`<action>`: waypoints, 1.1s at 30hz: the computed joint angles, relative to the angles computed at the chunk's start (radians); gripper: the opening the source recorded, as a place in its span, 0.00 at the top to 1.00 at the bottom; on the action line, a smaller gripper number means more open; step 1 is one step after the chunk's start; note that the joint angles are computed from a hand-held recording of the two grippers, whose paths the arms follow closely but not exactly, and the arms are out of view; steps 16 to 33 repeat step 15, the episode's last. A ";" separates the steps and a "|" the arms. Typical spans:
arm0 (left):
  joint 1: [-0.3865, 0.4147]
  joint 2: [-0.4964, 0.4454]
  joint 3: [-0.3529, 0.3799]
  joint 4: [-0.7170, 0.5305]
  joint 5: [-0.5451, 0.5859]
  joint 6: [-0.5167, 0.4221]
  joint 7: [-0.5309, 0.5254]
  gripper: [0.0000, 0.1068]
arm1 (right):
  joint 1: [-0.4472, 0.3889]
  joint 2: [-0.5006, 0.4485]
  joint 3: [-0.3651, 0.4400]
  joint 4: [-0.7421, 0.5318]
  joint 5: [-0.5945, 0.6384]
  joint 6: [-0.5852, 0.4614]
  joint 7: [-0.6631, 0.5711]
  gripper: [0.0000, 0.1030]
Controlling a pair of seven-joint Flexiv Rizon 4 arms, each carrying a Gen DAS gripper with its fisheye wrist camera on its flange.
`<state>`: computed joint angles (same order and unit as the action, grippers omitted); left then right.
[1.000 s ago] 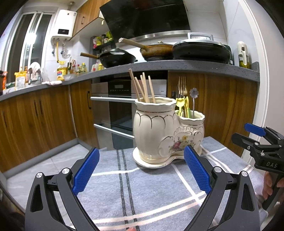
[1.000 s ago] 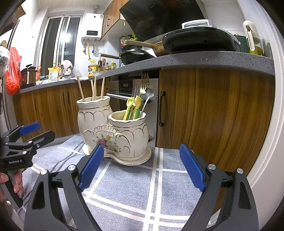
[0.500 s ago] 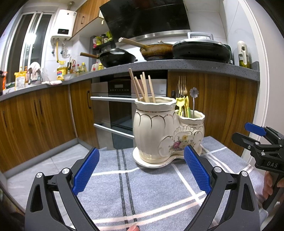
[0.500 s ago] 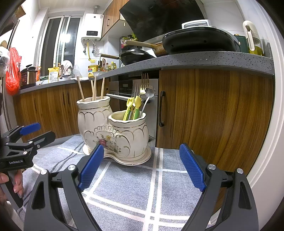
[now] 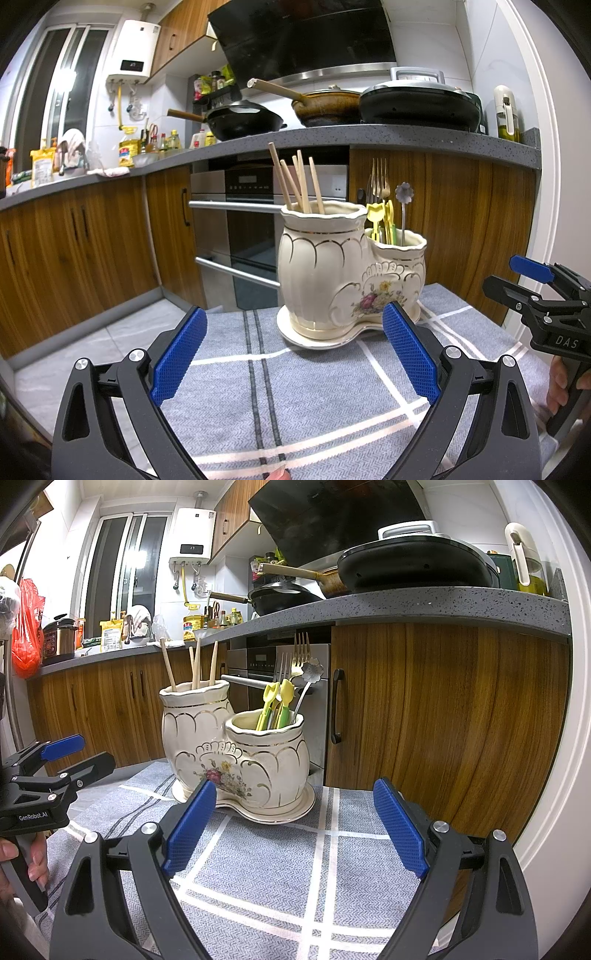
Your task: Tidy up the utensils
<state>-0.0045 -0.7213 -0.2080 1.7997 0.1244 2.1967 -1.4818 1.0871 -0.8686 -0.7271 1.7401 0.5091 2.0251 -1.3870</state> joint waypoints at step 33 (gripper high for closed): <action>-0.017 0.007 0.020 0.009 -0.030 0.004 0.005 0.10 | 0.000 -0.001 0.000 -0.001 0.002 0.000 -0.001 0.17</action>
